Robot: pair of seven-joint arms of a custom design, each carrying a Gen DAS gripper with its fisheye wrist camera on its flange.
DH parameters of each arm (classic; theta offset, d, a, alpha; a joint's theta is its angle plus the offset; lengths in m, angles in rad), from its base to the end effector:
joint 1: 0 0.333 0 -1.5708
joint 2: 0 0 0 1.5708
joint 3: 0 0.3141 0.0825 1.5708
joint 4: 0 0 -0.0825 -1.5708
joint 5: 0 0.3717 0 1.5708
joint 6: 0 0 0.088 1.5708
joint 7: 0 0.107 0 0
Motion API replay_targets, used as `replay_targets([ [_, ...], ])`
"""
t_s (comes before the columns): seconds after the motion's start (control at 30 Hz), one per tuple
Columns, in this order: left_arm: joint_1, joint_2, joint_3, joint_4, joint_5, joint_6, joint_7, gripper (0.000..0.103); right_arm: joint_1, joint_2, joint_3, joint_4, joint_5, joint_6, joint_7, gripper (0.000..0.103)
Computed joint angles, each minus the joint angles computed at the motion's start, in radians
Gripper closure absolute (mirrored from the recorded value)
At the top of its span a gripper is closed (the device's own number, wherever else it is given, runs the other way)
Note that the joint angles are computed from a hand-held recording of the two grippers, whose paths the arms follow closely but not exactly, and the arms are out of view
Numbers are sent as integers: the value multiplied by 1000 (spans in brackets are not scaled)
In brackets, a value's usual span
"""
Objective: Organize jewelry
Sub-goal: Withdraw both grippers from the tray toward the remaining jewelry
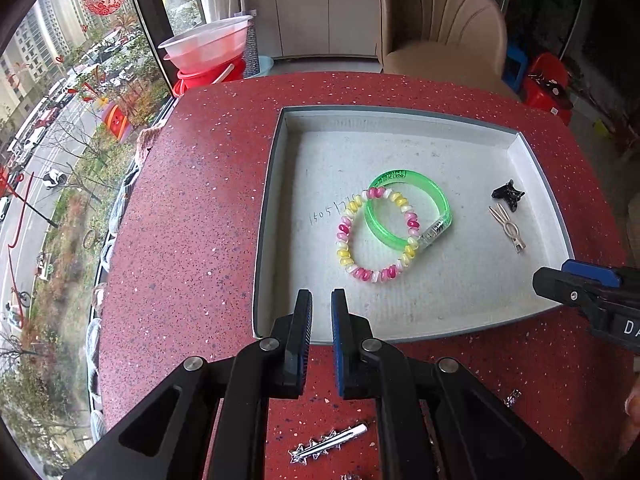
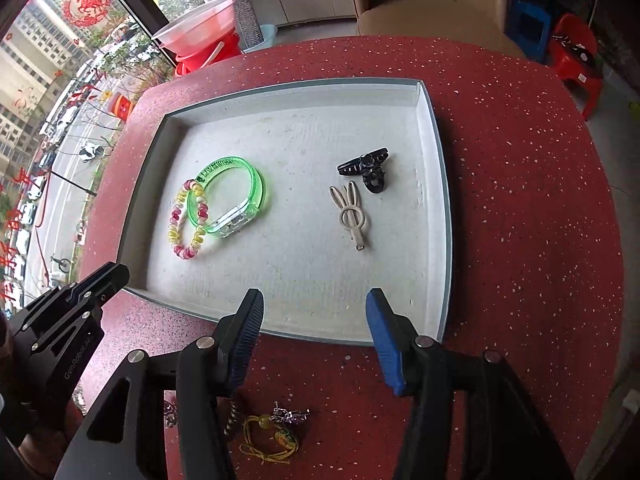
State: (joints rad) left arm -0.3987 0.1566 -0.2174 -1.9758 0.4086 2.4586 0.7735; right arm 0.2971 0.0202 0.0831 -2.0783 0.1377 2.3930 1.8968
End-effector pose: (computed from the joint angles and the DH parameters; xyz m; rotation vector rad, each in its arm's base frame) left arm 0.4974 -0.3466 0.4312 -1.8995 2.0707 -0.4359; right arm 0.5260 0.2112 0.4527 -1.9667 2.0330 -0.0338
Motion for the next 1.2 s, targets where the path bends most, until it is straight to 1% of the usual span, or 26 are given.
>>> replay_targets([
  [0.03, 1, -9, -1, -11, -4, 2, 0, 75, 3, -10, 3, -8, -3, -3, 8, 36],
  [0.2, 10, -62, -14, -74, -25, 15, 7, 75, 19, -53, 10, -43, -25, -5, 45, 36],
  [0.33, 25, -114, -30, -135, -72, 27, 27, 74, 34, -97, 13, -85, -30, -6, 71, 36],
  [0.37, 28, -127, -35, -151, -81, 29, 28, 57, 37, -105, 13, -93, -35, -7, 78, 36],
  [0.4, 31, -140, -39, -165, -87, 26, 26, 33, 41, -113, 14, -101, -44, -11, 87, 36],
  [0.43, 33, -148, -44, -170, -79, 11, 7, 0, 44, -123, 16, -110, -56, -15, 99, 35],
  [0.47, 35, -171, -49, -194, -51, 20, -28, 0, 48, -135, 19, -122, -66, -18, 111, 34],
  [0.53, 42, -194, -59, -219, -65, 23, -14, 0, 56, -157, 21, -145, -80, -21, 132, 32],
  [0.63, 51, -230, -74, -260, -73, 26, -19, 0, 68, -182, 25, -172, -90, -32, 158, 31],
  [0.73, 59, -256, -89, -292, -77, 24, -25, 0, 79, -205, 28, -199, -103, -36, 184, 25],
  [1.0, 75, -319, -124, -360, -67, -31, -70, 0, 109, -274, 34, -279, -105, -31, 237, 23],
  [1.03, 76, -325, -125, -369, -73, -35, -73, 0, 112, -284, 34, -290, -105, -28, 246, 21],
  [1.07, 76, -330, -125, -377, -84, -36, -68, 0, 115, -294, 34, -303, -104, -23, 256, 15],
  [1.1, 75, -333, -123, -385, -100, -36, -57, 0, 119, -306, 32, -318, -96, -15, 262, 12],
  [1.2, 72, -337, -121, -406, -145, -46, -20, 0, 133, -336, 23, -360, -67, 8, 266, 12],
])
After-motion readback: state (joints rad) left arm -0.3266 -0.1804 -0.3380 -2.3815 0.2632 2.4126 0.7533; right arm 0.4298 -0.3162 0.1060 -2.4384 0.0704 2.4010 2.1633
